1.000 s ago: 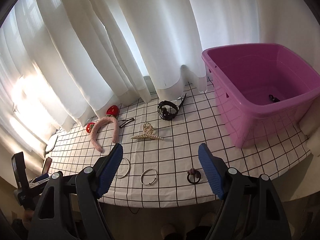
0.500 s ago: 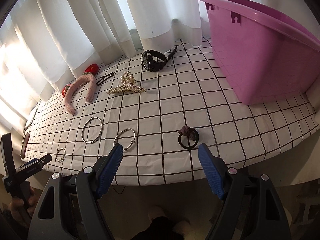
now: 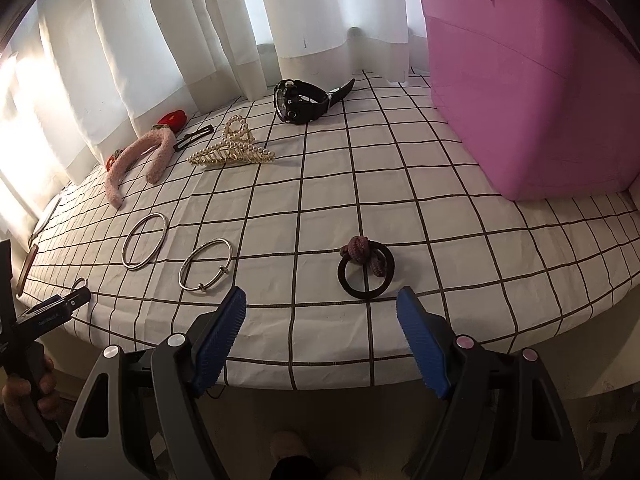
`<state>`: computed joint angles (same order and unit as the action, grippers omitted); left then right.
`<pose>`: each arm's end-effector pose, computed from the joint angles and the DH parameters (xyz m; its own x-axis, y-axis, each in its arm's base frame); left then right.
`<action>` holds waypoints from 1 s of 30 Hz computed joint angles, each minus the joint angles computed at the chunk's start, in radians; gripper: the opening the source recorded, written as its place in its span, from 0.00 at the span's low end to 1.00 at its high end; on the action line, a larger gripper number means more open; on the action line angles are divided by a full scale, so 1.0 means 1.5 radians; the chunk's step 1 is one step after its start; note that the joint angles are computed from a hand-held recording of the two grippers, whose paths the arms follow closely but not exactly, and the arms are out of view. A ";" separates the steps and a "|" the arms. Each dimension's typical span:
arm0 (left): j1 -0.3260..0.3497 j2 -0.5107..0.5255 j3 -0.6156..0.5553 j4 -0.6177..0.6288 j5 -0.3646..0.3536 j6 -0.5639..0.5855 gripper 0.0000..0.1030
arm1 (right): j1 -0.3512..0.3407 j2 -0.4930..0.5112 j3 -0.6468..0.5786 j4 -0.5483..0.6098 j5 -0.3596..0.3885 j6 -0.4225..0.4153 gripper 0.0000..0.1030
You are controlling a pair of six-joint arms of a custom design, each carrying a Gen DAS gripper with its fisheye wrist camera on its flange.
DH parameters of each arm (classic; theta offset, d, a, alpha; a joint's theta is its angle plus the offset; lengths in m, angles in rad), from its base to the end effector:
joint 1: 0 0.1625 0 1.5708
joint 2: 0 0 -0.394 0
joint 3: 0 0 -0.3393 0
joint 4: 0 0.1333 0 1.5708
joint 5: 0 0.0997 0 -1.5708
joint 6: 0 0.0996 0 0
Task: Organize jewelry
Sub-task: 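Grasp the silver bangle with the left gripper while the right gripper grasps the black hair tie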
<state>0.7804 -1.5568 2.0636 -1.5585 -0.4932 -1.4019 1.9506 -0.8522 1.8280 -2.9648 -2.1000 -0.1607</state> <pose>-0.1041 -0.4141 0.3014 -0.6120 -0.4940 -0.6176 0.0815 0.7374 -0.6705 0.2905 -0.5038 0.1400 -0.8122 -0.2637 0.5204 -0.4749 0.8170 -0.3271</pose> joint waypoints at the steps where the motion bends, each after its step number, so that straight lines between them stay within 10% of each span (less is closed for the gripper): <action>1: 0.000 0.002 0.001 -0.002 0.004 0.005 0.94 | -0.002 0.000 0.001 -0.005 0.000 0.000 0.72; 30: -0.019 0.007 0.040 0.023 0.091 -0.096 0.94 | -0.021 0.088 -0.032 -0.156 -0.058 -0.155 0.79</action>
<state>0.7520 -1.5462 2.1241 -1.5246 -0.3570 -1.5465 1.9190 -0.7196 1.7801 -3.1986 -2.1871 -0.3935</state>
